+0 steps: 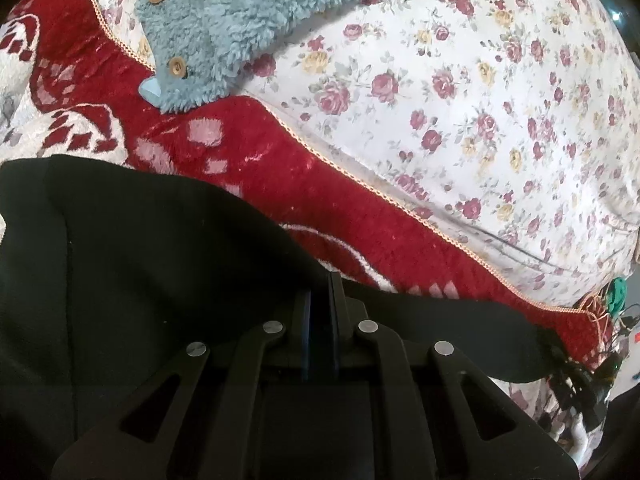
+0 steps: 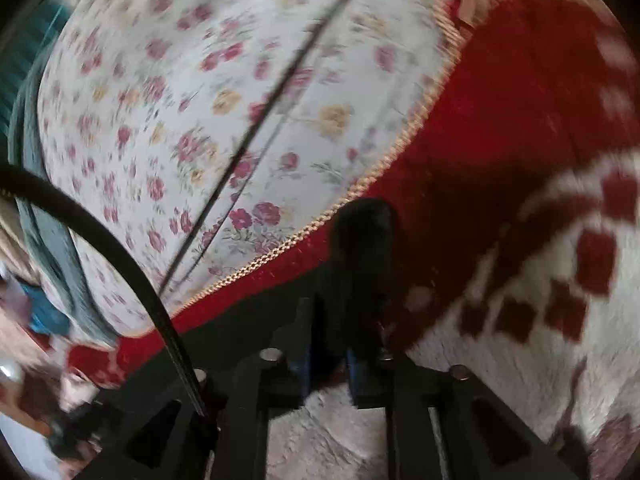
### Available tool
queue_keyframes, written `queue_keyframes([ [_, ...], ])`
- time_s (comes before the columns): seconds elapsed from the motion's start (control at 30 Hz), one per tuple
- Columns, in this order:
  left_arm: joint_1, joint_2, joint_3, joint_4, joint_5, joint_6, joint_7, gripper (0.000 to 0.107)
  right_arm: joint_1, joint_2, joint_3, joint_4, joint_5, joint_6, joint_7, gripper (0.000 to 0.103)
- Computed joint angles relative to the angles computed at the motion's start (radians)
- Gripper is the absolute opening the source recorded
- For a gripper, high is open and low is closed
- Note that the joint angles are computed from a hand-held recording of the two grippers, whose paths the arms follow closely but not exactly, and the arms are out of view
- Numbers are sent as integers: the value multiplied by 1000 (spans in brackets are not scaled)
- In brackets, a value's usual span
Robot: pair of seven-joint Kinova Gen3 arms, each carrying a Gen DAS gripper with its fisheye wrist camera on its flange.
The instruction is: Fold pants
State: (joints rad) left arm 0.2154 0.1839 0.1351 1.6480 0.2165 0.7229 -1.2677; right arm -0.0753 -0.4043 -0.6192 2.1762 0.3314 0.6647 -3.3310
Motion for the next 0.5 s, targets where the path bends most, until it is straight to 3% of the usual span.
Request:
queue_keyframes([
  [0.03,0,4,0,-2,1,3,1,6,-8,-17,9,15,-12,-11,-5,40],
  [0.17,-22,19,5,-5,53,19,-17,7,-28,-102,39,77,-79,-68,13,42],
  [0.23,-34,23,7,-4,85,23,-29,8,5,-125,25,102,-107,-118,7,42],
  [0.4,-77,41,17,-17,187,47,-84,29,38,-122,47,154,-194,-232,37,42],
  [0.5,-85,54,21,-27,227,43,-95,43,102,-116,0,153,-218,-269,49,43],
])
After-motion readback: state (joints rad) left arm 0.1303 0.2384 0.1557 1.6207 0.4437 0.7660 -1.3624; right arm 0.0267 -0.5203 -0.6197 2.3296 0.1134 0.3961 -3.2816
